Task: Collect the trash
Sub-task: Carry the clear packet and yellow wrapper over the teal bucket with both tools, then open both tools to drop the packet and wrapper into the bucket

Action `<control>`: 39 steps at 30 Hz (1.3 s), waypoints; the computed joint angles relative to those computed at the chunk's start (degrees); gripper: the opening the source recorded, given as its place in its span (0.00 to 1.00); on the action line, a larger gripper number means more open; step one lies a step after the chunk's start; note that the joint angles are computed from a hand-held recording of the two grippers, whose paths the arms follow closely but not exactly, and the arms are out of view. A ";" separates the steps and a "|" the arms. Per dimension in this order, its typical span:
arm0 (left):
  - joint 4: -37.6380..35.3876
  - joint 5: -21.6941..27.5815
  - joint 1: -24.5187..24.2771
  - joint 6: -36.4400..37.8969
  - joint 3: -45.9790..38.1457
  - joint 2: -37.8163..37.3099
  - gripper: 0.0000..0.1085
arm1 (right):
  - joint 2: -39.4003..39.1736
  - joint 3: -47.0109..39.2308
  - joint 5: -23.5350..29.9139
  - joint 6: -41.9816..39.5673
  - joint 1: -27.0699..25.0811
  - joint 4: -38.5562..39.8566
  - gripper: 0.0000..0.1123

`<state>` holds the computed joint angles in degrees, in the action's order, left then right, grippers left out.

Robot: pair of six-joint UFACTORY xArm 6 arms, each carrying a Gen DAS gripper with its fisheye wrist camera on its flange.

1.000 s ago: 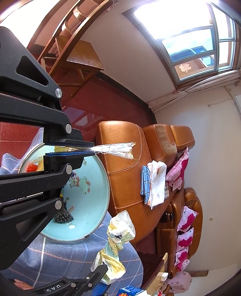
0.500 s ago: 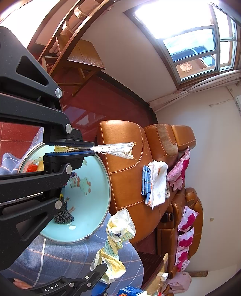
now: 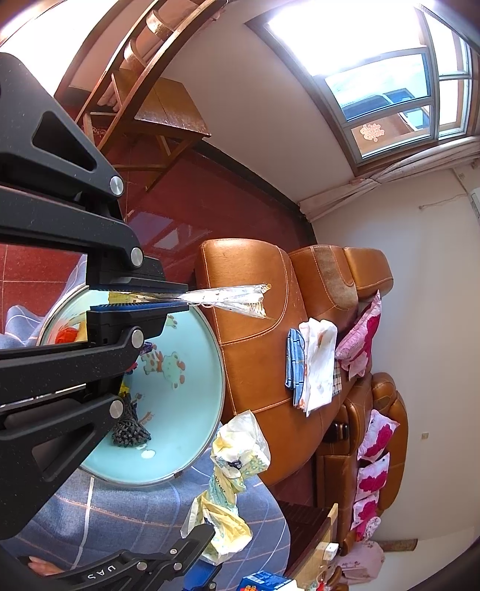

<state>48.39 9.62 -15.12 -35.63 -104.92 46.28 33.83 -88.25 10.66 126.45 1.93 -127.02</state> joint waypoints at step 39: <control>-3.69 0.19 -0.05 3.13 0.04 0.75 0.38 | 0.53 -0.72 -0.88 2.31 0.84 -4.03 0.52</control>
